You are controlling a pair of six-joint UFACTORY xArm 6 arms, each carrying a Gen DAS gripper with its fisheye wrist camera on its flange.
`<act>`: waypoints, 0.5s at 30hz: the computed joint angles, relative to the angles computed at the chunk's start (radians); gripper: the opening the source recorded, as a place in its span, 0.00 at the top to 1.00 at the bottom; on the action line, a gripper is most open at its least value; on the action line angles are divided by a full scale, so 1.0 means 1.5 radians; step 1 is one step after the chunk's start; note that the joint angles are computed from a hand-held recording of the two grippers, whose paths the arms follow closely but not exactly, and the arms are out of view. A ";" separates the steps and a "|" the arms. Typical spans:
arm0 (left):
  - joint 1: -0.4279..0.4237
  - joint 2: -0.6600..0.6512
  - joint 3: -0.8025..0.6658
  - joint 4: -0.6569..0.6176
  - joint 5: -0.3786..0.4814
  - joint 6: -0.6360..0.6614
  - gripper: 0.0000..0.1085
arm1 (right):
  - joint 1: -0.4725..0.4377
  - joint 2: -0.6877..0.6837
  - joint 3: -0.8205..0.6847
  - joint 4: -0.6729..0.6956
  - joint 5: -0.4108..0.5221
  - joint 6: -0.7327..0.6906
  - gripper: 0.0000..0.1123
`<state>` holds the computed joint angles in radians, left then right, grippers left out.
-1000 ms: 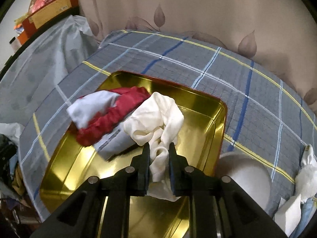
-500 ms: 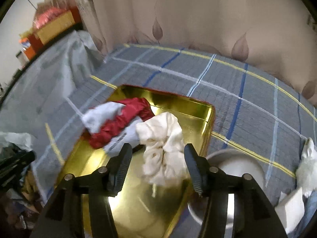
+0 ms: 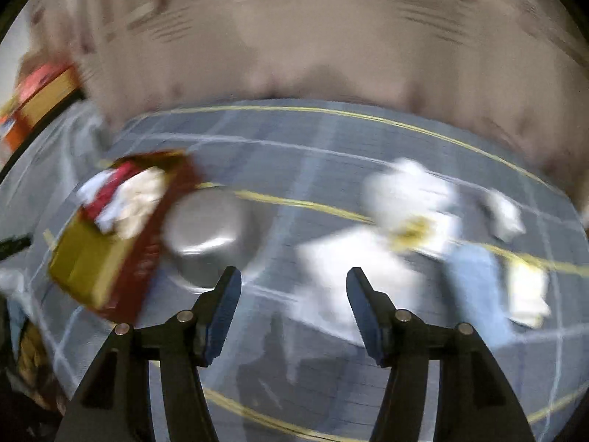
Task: Organize soft objects
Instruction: 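Move the right tool to the white gauze towel and grasp it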
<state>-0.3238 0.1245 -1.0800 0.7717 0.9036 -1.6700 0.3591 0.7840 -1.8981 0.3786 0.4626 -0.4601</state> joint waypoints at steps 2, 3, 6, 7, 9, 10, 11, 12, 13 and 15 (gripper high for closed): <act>-0.006 0.006 -0.011 0.005 0.006 0.003 0.64 | -0.033 0.002 -0.001 -0.020 -0.013 0.037 0.49; -0.010 0.011 -0.019 0.002 0.014 0.007 0.64 | -0.048 0.006 -0.005 -0.049 -0.019 0.067 0.49; -0.019 0.020 -0.035 0.000 0.006 0.015 0.64 | -0.093 0.019 -0.016 -0.097 -0.046 0.128 0.49; -0.025 0.028 -0.048 -0.002 0.010 0.025 0.64 | -0.106 0.030 -0.031 -0.126 -0.046 0.156 0.49; -0.035 0.041 -0.070 -0.001 0.009 0.045 0.64 | -0.132 0.053 -0.063 -0.159 -0.038 0.193 0.48; -0.039 0.048 -0.082 -0.005 0.004 0.058 0.64 | -0.142 0.066 -0.083 -0.163 -0.029 0.198 0.47; -0.043 0.058 -0.096 -0.011 -0.006 0.074 0.64 | -0.152 0.085 -0.112 -0.180 -0.012 0.215 0.46; -0.046 0.066 -0.107 -0.017 -0.018 0.089 0.64 | -0.161 0.103 -0.139 -0.193 0.001 0.229 0.45; -0.051 0.076 -0.122 -0.023 -0.026 0.105 0.64 | -0.169 0.120 -0.163 -0.190 0.010 0.228 0.45; -0.059 0.101 -0.155 -0.035 -0.033 0.132 0.64 | -0.180 0.135 -0.181 -0.202 0.018 0.233 0.44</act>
